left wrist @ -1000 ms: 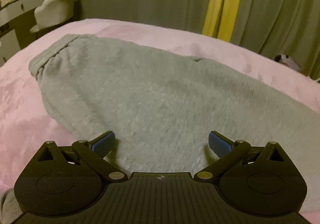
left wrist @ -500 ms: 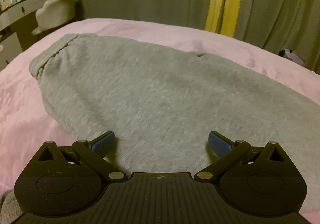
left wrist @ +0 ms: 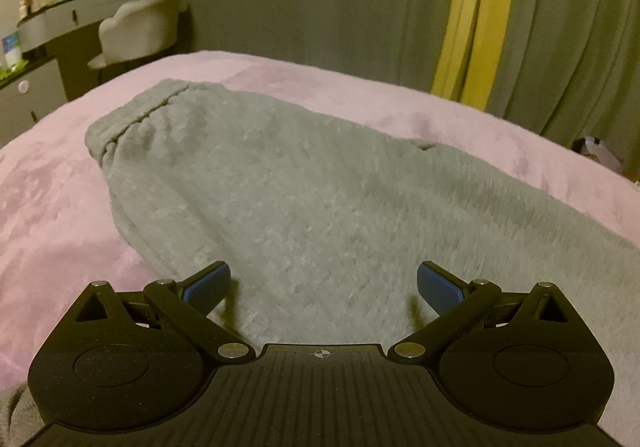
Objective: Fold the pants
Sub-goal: 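Lower the hems onto the pants and open the right tool, then grasp the pants at the fold crease with the left tool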
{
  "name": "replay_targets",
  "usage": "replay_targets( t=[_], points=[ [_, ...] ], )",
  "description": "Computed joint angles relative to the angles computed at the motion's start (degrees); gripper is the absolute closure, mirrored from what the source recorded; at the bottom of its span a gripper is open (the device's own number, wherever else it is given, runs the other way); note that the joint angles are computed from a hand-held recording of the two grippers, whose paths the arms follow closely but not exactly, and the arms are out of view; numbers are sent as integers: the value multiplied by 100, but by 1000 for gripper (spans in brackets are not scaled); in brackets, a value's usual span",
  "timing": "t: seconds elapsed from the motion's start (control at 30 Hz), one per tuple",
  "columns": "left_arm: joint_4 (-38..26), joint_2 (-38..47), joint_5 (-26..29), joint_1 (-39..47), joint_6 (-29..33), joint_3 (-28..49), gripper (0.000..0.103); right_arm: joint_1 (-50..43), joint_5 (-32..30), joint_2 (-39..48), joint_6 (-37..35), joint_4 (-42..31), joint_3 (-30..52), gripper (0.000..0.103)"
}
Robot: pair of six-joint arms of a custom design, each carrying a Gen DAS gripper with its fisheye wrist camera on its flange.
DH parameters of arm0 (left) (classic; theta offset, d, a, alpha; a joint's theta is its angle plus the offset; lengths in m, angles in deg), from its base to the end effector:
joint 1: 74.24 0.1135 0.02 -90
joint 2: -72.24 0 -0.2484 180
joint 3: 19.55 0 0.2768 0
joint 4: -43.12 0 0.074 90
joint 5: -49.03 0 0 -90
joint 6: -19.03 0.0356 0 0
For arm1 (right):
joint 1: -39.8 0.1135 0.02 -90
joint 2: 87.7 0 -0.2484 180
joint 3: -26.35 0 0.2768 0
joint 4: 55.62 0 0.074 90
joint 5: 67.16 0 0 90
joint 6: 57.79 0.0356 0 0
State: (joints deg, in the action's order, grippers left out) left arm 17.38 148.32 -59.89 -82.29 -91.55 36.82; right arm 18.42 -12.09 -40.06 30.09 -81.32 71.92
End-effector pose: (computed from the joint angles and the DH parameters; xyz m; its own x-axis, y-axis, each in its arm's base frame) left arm 0.2951 -0.0301 0.1845 -0.6280 -0.2470 -0.7380 -0.3349 0.9418 -0.0303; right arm 0.2128 -0.0614 0.2390 -0.4272 0.1347 -0.8941 -0.1888 0.9538 0.2339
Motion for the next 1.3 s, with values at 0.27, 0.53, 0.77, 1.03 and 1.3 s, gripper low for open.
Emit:
replay_targets(
  t=[0.27,0.53,0.77,1.03,1.3],
  points=[
    [18,79,455,185,71,11,0,2423,1392,2088,-161,-650,217,89],
    [273,242,664,172,316,11,0,2705,1696,967,505,-599,-366,89],
    [255,170,944,335,140,-20,0,2733,680,910,304,-1184,-180,52],
    [247,1,1584,388,373,-101,0,1159,842,1081,1302,-1230,76,6],
    [-10,136,2984,392,800,89,0,-84,810,1378,1607,-2009,492,4]
  ],
)
